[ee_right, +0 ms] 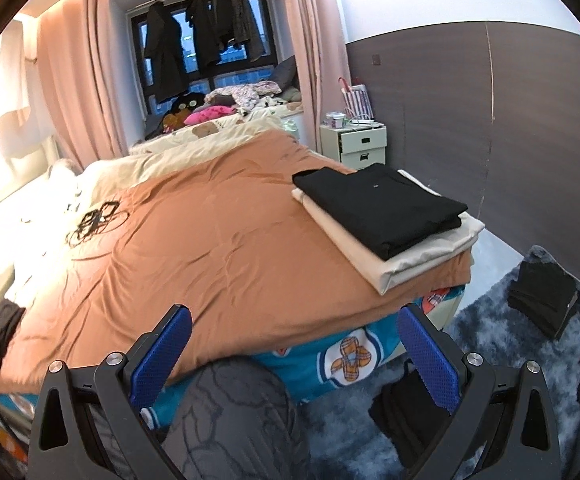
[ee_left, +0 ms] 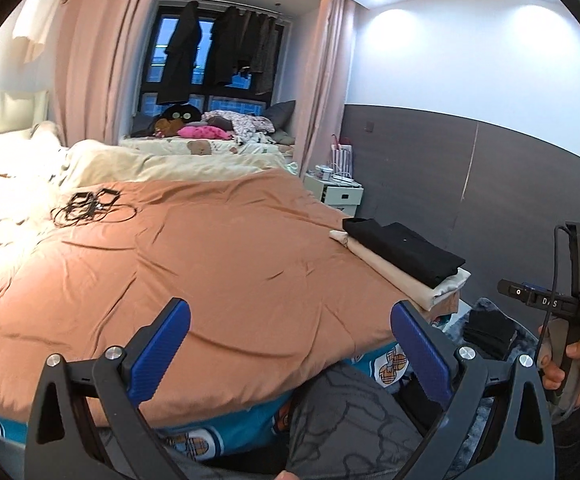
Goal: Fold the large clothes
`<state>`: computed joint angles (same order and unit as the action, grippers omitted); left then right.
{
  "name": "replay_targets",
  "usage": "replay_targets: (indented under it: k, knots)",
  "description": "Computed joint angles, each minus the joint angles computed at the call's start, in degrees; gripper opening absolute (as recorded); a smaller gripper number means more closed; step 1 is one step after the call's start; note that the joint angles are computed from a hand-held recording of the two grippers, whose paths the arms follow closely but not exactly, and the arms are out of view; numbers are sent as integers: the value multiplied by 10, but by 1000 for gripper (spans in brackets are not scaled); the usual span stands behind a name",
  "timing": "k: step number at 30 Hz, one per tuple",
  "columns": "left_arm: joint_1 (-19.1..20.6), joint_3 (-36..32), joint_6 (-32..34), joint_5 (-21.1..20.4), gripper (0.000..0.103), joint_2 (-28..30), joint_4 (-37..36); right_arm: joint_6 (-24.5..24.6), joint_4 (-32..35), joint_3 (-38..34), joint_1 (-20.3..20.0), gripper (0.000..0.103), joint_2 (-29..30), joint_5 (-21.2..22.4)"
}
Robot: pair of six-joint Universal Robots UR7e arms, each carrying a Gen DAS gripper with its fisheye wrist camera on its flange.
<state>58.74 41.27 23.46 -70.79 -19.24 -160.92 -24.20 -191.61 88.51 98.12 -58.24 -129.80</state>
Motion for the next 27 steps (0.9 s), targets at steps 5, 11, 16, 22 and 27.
replay_targets:
  k: [5, 11, 16, 22, 27]
  knots:
    - [1, 103, -8, 8, 103, -52, -63, -4, -19, 36, 6, 103, -6, 7]
    - [-4, 178, 7, 23, 103, -89, -127, -11, -51, 73, 17, 103, -11, 17]
    - [-10, 213, 10, 29, 103, -107, -149, -14, -70, 82, 22, 103, -11, 24]
    - [-15, 240, 21, 38, 103, -116, -196, -8, -73, 87, 24, 103, -12, 33]
    - [-15, 243, 12, 44, 103, -120, -197, -17, -71, 88, 27, 103, -8, 38]
